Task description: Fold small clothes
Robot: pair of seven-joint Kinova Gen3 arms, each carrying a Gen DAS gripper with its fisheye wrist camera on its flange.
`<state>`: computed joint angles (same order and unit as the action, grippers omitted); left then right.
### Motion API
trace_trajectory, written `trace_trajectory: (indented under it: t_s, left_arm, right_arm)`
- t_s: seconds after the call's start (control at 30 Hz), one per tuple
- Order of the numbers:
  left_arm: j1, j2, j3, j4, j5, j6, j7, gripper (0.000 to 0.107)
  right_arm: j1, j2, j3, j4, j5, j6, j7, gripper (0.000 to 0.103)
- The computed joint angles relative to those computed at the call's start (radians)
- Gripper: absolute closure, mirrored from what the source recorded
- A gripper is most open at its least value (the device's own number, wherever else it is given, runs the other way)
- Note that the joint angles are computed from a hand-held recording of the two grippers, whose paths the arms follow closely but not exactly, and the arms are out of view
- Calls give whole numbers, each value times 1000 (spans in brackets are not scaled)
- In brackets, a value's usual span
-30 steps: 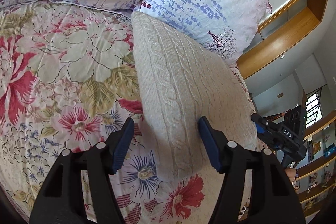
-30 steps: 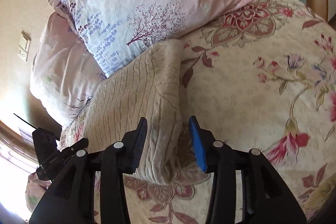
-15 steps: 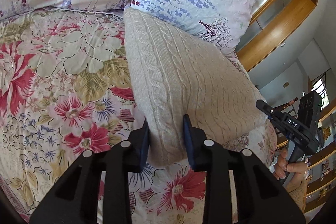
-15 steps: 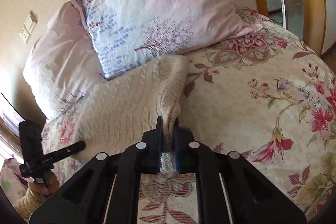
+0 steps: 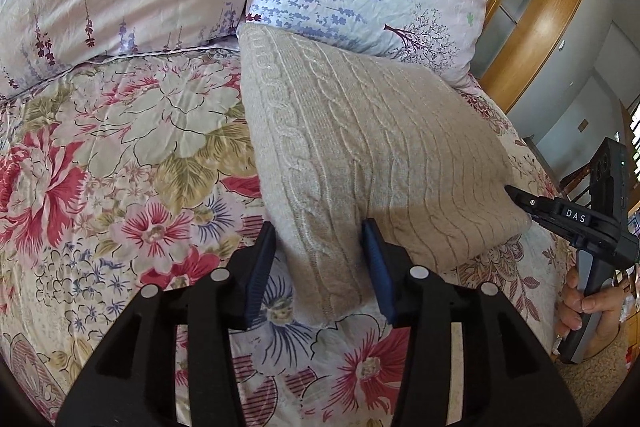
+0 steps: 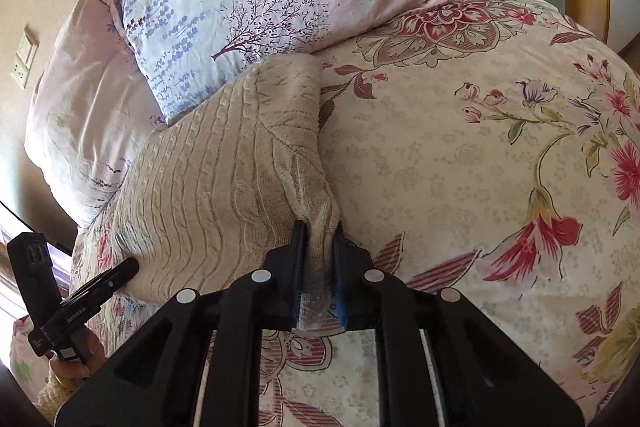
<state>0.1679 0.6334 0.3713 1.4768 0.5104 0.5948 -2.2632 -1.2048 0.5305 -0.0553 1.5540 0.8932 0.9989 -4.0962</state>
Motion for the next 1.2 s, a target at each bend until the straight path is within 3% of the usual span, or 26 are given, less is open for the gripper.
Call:
trace_trajectory:
  t_s: [0.07, 0.13, 0.17, 0.3, 0.43, 0.6, 0.77, 0.83, 0.97, 1.07, 1.2]
  left_arm:
    - [-74, 28, 57, -28, 58, 75, -32, 49]
    - [-154, 77, 114, -77, 139, 156, -45, 37]
    - [-168, 97, 116, -110, 165, 197, -36, 33]
    - [-108, 145, 12, -243, 211, 301, 57, 33]
    - [-50, 218, -36, -389, 174, 404, 185, 31]
    - [2, 267, -60, -480, 123, 445, 279, 31]
    - [13, 291, -43, -506, 112, 434, 283, 31]
    - [15, 299, -36, -513, 115, 430, 282, 31]
    - [40, 286, -43, -505, 90, 398, 262, 33]
    - [64, 265, -49, -477, 62, 352, 240, 33]
    - [56, 277, -37, -487, 65, 359, 248, 35]
  right_arm:
    - [-1, -22, -16, 24, 38, 14, -64, 60]
    - [-55, -60, 43, 74, 80, -2, -146, 25]
    - [-84, -77, 79, 100, 102, -14, -186, 21]
    - [-67, -132, 119, 209, 220, -143, -349, 21]
    - [100, -141, 8, 261, 337, -246, -452, 21]
    - [235, -114, -60, 217, 273, -326, -310, 21]
    - [241, -91, -19, 196, 213, -403, -211, 21]
    - [216, -90, 23, 203, 238, -446, -219, 32]
    - [217, -84, 31, 209, 283, -490, -246, 35]
    - [197, -82, 87, 237, 381, -582, -351, 49]
    - [174, -72, 124, 256, 507, -622, -486, 53]
